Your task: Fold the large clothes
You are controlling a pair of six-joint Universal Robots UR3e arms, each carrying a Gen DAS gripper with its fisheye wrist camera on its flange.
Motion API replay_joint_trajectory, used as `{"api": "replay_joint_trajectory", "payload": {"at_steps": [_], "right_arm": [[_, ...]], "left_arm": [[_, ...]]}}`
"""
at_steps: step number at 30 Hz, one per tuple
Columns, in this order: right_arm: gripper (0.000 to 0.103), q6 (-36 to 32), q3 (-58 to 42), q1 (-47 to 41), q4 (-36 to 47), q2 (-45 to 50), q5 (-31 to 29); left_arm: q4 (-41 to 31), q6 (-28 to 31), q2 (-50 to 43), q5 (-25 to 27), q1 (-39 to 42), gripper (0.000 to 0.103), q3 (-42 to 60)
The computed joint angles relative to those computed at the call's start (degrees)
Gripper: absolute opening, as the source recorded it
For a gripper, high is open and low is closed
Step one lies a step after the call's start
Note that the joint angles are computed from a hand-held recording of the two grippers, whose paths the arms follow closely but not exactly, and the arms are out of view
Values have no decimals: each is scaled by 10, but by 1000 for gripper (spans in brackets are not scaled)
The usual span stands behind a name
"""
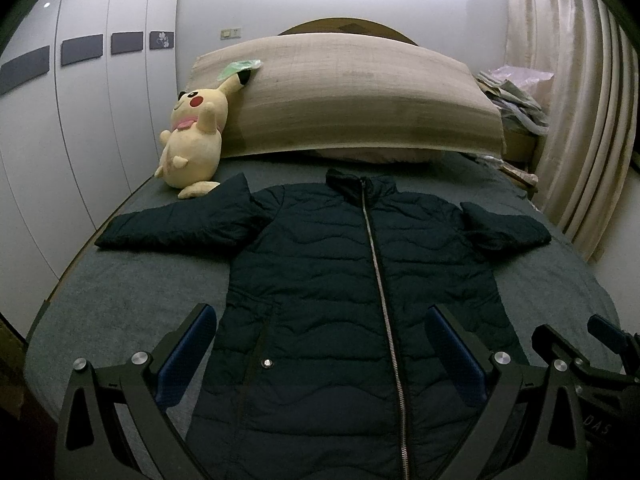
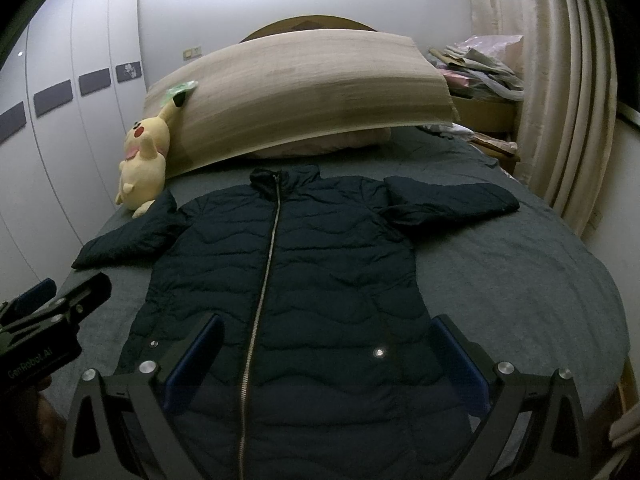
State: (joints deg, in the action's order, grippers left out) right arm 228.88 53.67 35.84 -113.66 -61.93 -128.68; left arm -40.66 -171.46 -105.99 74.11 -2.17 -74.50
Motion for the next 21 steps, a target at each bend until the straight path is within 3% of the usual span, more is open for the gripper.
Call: {"api": "replay_joint_trajectory", "payload": {"at_steps": [21], "right_arm": [[103,-2,10,-2,-6,-6,0]], "left_arm": [[-3,-2,0,1,-1,103,3]]}}
